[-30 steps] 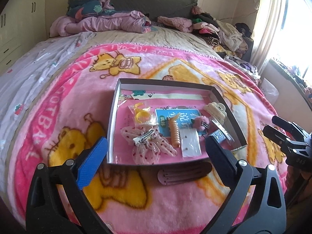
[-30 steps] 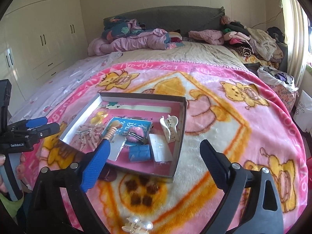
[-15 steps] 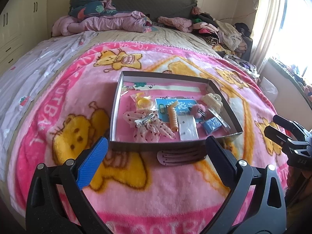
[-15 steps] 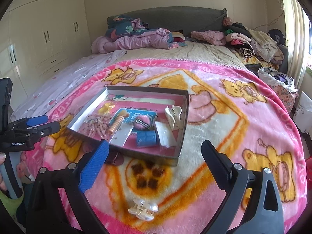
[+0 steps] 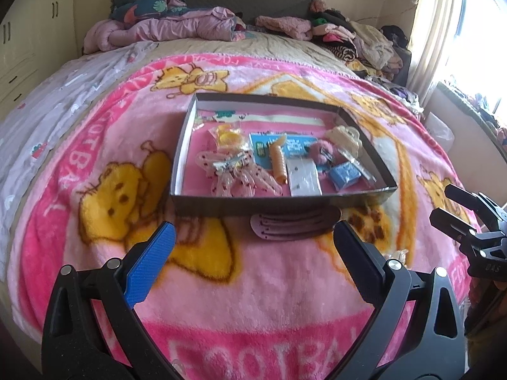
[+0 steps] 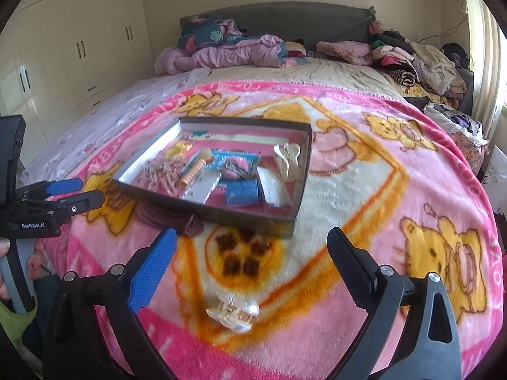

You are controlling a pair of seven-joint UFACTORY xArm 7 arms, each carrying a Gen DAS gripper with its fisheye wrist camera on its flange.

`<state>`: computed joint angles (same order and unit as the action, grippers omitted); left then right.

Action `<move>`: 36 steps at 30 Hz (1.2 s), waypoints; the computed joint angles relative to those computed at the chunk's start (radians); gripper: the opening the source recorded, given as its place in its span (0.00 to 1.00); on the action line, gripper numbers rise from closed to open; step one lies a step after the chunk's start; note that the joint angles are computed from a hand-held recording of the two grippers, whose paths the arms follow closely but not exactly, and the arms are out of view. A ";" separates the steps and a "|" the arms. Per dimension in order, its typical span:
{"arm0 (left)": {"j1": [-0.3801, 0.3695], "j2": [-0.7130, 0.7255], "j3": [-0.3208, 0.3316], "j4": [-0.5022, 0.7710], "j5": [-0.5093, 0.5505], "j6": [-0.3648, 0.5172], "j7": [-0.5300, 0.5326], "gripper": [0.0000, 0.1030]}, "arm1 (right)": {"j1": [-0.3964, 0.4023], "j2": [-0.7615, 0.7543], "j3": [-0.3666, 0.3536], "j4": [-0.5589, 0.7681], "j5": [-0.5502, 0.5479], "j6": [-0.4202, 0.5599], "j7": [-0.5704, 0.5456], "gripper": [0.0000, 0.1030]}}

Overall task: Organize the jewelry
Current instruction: 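Withdraw both tools from the box toward the remaining items, then grasp the clear pearl claw clip with the right tool while the left tool grasps the maroon hair comb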

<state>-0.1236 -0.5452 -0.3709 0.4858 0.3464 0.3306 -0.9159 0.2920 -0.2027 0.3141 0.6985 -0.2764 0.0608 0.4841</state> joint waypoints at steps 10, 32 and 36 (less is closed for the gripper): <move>-0.008 0.057 -0.025 0.017 0.028 0.006 -0.034 0.89 | 0.097 0.020 -0.065 -0.056 0.113 -0.018 -0.098 0.90; -0.074 0.266 0.035 0.094 0.045 -0.073 -0.056 0.89 | 0.197 0.118 -0.112 -0.078 0.305 -0.053 -0.265 0.78; -0.085 0.319 0.052 0.116 0.041 -0.096 -0.070 0.89 | 0.205 0.138 -0.108 -0.075 0.334 -0.059 -0.303 0.49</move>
<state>-0.2083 -0.2267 -0.3189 0.6014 0.3875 0.2348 -0.9858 0.4969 -0.0644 0.2057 0.6233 0.0573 0.0019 0.1813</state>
